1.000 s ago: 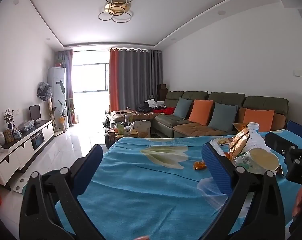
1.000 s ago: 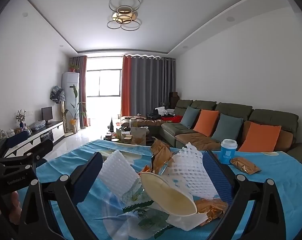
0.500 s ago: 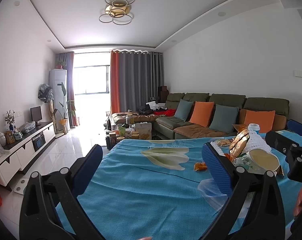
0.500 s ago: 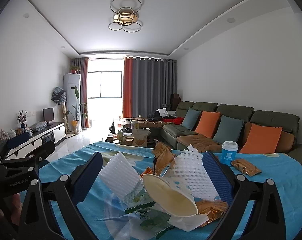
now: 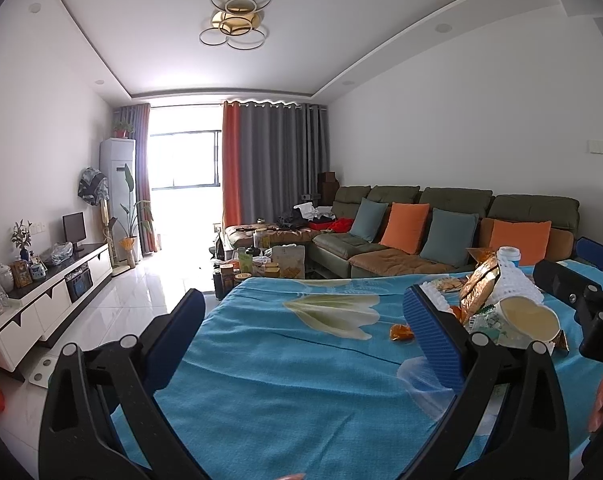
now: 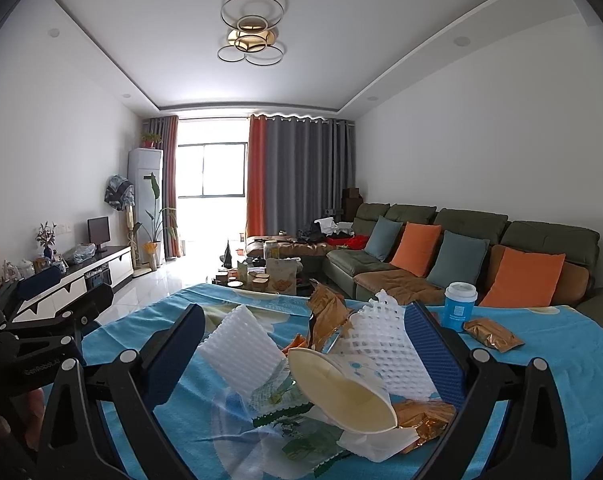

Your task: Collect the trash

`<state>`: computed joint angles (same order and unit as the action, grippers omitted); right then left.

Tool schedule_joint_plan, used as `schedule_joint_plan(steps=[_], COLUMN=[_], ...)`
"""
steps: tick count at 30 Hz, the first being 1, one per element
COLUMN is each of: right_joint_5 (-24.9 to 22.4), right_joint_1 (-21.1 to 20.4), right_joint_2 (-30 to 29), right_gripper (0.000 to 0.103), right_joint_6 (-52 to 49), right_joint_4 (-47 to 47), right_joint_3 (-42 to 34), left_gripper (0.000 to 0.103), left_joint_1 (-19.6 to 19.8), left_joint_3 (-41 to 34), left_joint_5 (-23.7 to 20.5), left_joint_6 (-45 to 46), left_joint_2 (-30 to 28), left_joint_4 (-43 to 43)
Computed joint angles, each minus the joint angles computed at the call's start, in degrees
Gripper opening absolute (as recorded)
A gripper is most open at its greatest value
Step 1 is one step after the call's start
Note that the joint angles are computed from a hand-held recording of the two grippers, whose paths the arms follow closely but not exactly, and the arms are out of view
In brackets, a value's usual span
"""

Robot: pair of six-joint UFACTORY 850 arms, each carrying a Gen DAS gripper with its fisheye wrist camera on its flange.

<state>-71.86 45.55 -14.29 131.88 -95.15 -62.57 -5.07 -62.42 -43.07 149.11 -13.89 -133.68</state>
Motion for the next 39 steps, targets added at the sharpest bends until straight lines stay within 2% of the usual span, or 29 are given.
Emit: schedule_joint_plan(steps=[39], right_joint_5=[0.1], right_joint_1=[0.3], right_joint_2=[-0.1], right_gripper=[0.096], right_joint_6=[0.2], right_joint_4=[0.0], right_joint_3=[-0.2], left_gripper=[0.097], left_joint_1=[0.2], left_joint_3=[0.2], left_joint_5=[0.0], left_joint_6=[0.3], left_joint_2=[0.1], left_joint_4=[-0.5])
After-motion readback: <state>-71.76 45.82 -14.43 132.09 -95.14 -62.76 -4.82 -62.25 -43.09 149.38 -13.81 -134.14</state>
